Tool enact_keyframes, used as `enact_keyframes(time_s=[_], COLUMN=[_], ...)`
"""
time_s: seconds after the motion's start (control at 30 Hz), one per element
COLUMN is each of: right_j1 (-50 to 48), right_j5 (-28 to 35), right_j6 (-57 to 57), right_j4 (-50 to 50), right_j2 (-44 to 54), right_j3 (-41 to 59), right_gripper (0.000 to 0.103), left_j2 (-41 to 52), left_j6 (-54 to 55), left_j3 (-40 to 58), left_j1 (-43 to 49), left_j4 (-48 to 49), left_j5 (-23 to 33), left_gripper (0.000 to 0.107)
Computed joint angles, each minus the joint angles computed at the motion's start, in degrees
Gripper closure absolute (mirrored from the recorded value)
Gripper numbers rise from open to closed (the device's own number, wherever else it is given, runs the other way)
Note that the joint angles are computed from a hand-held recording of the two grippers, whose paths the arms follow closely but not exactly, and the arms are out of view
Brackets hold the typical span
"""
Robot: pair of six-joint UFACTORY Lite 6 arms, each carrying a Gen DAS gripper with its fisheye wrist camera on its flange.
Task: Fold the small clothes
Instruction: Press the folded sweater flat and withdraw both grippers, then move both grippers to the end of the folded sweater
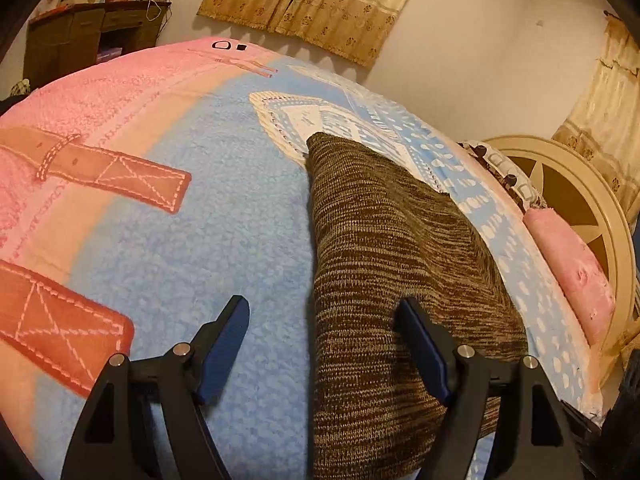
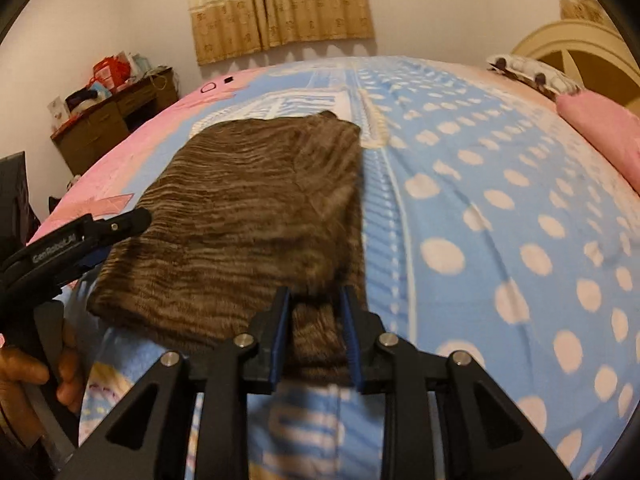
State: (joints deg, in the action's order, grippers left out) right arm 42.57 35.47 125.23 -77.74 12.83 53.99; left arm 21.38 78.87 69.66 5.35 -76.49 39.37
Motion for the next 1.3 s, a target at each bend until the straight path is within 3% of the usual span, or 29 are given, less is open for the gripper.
enact_keyframes(time_s=[0.03, 0.17, 0.27, 0.4, 0.77, 0.9, 1.03, 1.2, 1.3], right_j1=[-0.3, 1.6, 5.6, 9.4, 16.7, 17.6, 18.5, 17.7, 17.3], right_j5=[-0.3, -1.1, 3.2, 6.5, 11.5, 13.5, 14.6, 13.5, 13.4], right_j6=[0.7, 9.2, 9.6, 11.7, 13.7, 12.7, 12.8, 12.2, 12.6], right_j4=[0.0, -0.9, 2.4, 3.7, 6.2, 8.2, 8.2, 6.9, 4.9], right_j2=[-1.2, -6.9, -8.0, -9.3, -8.2, -7.0, -6.2, -7.3, -9.3], right_j3=[-1.6, -7.0, -6.9, -6.5, -4.2, -2.5, -1.6, -1.2, -2.0], right_gripper=[0.065, 0.065, 0.065, 0.065, 0.065, 0.051, 0.051, 0.045, 0.035], left_j2=[-0.7, -6.1, -10.4, -14.6, -26.0, -29.1, -29.4, -26.1, -24.9], left_j6=[0.2, 2.7, 3.8, 6.0, -8.9, -8.5, -9.3, -7.6, -7.2], left_j3=[-0.6, -6.0, -10.4, -15.3, -22.6, -23.1, -21.6, -15.5, -13.6], left_j1=[-0.2, -2.7, -4.7, -4.3, -0.9, -0.3, 0.0, 2.5, 3.1], left_j4=[0.5, 3.4, 5.9, 5.7, 24.2, 25.8, 27.3, 31.2, 31.4], left_j5=[-0.7, -7.3, -12.4, -14.0, -8.5, -5.8, -3.4, 8.6, 9.9], left_gripper=[0.030, 0.030, 0.027, 0.022, 0.021, 0.021, 0.021, 0.021, 0.021])
